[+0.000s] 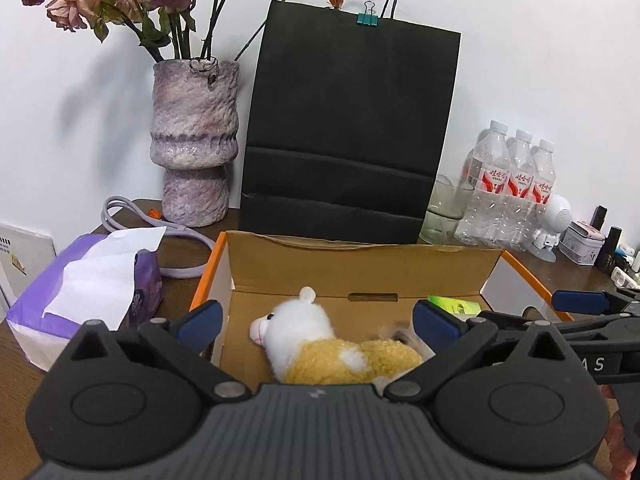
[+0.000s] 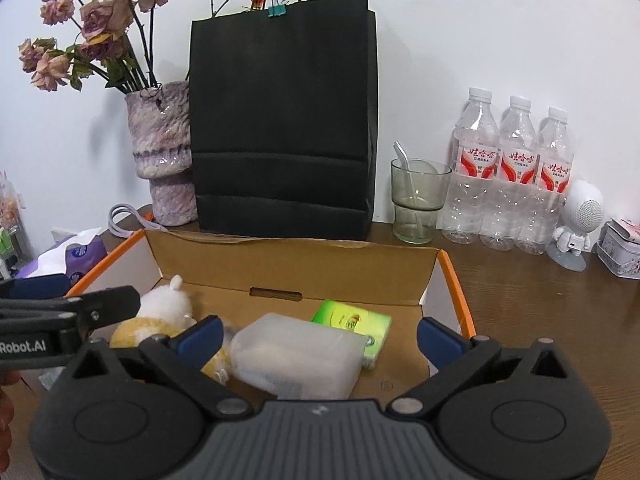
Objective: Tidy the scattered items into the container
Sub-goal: 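Lower the left tool to a clear wrapper while the right tool grasps the white cap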
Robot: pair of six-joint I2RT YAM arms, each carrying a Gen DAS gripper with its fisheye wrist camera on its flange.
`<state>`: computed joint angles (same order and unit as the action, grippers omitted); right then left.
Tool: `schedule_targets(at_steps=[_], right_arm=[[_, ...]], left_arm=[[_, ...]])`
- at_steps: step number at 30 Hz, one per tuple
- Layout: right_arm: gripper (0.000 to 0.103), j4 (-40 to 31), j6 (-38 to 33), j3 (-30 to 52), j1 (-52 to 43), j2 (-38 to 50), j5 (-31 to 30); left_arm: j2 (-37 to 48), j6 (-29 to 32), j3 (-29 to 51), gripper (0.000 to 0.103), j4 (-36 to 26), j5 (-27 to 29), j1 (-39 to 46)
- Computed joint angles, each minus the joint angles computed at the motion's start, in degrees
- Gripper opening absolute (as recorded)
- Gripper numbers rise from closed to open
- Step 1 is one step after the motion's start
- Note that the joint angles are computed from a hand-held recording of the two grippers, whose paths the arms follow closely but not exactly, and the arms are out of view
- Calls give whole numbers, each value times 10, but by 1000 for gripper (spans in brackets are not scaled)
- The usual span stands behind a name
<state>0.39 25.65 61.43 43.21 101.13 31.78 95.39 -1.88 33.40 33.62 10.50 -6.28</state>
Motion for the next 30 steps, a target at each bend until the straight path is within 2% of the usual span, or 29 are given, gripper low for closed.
schedule_targets(at_steps=[15, 27, 30], right_arm=[[103, -28, 22, -36, 33, -50, 30], [103, -80, 86, -130, 96, -147, 100], [103, -98, 106, -148, 114, -164, 112]], left_arm=[[-69, 25, -55, 103, 1, 41, 36], [-143, 79, -122, 103, -38, 125, 153], [-153, 105, -130, 103, -63, 145, 187]])
